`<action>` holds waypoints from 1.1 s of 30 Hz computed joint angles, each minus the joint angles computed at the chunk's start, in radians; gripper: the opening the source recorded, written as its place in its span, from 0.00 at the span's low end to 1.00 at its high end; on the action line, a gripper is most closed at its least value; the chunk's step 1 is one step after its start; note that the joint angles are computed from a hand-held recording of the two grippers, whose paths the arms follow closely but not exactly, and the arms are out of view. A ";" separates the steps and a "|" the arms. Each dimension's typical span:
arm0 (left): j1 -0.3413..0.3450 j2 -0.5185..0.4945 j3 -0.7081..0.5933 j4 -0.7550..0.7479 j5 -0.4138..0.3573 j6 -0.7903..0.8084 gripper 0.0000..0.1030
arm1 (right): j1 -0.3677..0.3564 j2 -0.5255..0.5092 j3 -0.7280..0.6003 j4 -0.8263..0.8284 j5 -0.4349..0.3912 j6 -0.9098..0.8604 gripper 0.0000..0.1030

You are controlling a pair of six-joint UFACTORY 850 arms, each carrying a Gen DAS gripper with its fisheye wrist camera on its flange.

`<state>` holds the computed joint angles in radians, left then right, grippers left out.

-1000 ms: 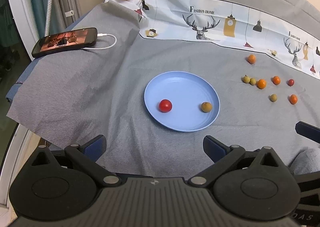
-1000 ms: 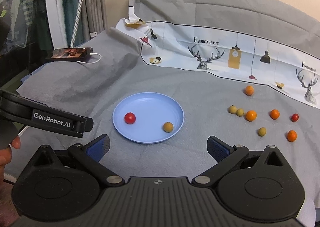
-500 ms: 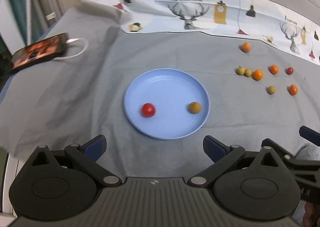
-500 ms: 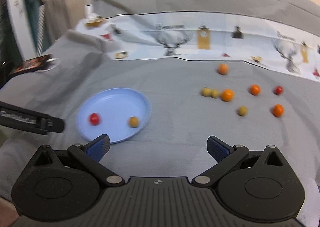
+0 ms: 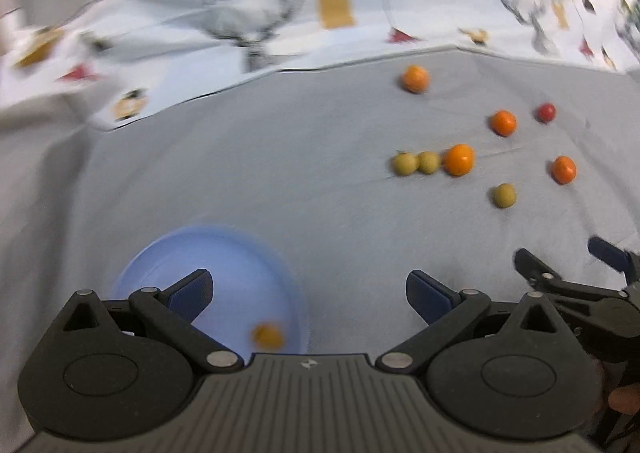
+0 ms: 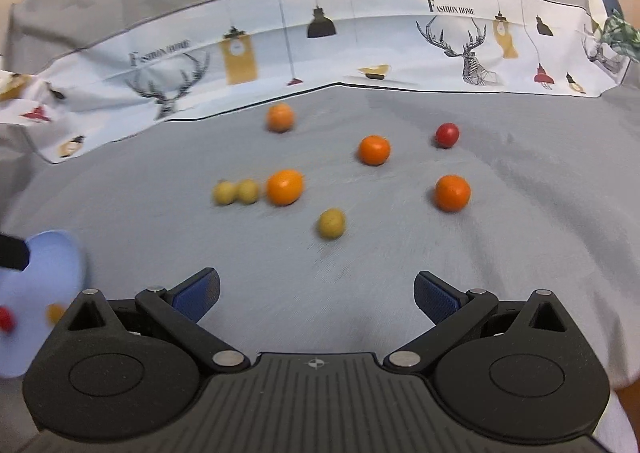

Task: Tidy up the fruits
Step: 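Grasp a yellow-green fruit with the left tool while the right tool grasps a yellow fruit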

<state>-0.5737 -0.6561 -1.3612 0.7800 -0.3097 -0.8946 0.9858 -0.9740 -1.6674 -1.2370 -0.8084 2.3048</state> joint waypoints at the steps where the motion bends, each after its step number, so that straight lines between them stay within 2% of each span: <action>1: 0.000 -0.053 -0.066 -0.075 -0.012 0.092 1.00 | -0.015 -0.016 -0.011 -0.005 0.004 -0.011 0.99; 4: 0.002 -0.208 -0.261 -0.254 -0.042 0.335 1.00 | -0.062 -0.074 -0.070 0.009 0.022 -0.056 0.99; 9: 0.016 -0.456 -0.610 -0.550 -0.154 0.701 1.00 | -0.123 -0.137 -0.122 -0.016 0.097 -0.072 0.99; 12: 0.021 -0.572 -0.781 -0.633 -0.213 0.819 1.00 | -0.128 -0.174 -0.155 -0.018 0.072 -0.127 1.00; 15: 0.023 -0.632 -0.868 -0.669 -0.238 0.893 1.00 | -0.128 -0.175 -0.149 -0.043 0.071 -0.102 1.00; 18: 0.026 -0.642 -0.882 -0.718 -0.221 0.960 1.00 | -0.125 -0.179 -0.153 -0.048 0.060 -0.103 0.99; 19: 0.025 -0.634 -0.864 -0.723 -0.194 0.971 0.94 | -0.124 -0.181 -0.156 -0.041 0.056 -0.107 0.99; 20: 0.025 -0.622 -0.841 -0.739 -0.163 0.990 0.75 | -0.124 -0.181 -0.159 -0.037 0.053 -0.110 0.97; 21: 0.027 -0.606 -0.814 -0.796 -0.139 1.051 0.64 | -0.121 -0.183 -0.163 -0.036 0.050 -0.104 0.92; 22: 0.024 -0.588 -0.786 -0.819 -0.118 1.083 0.34 | -0.113 -0.185 -0.167 -0.054 0.036 -0.096 0.70; 23: 0.020 -0.576 -0.768 -0.800 -0.107 1.078 0.28 | -0.106 -0.186 -0.169 -0.088 0.033 -0.100 0.37; 24: 0.015 -0.565 -0.750 -0.771 -0.096 1.055 0.28 | -0.102 -0.188 -0.172 -0.112 0.037 -0.118 0.25; 26: 0.011 -0.533 -0.698 -0.739 -0.065 1.010 0.27 | -0.097 -0.197 -0.189 -0.107 0.025 -0.146 0.25; 29: 0.007 -0.458 -0.594 -0.693 -0.023 0.934 0.28 | -0.099 -0.176 -0.153 -0.156 0.022 -0.056 0.25; 33: 0.009 -0.308 -0.405 -0.656 0.030 0.800 0.28 | -0.095 -0.153 -0.115 -0.200 -0.023 0.027 0.25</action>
<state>-0.5645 -0.9638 -1.7664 0.1244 -0.2801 -0.0950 0.8906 -1.1274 -1.7821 -1.4368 -0.8318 2.3322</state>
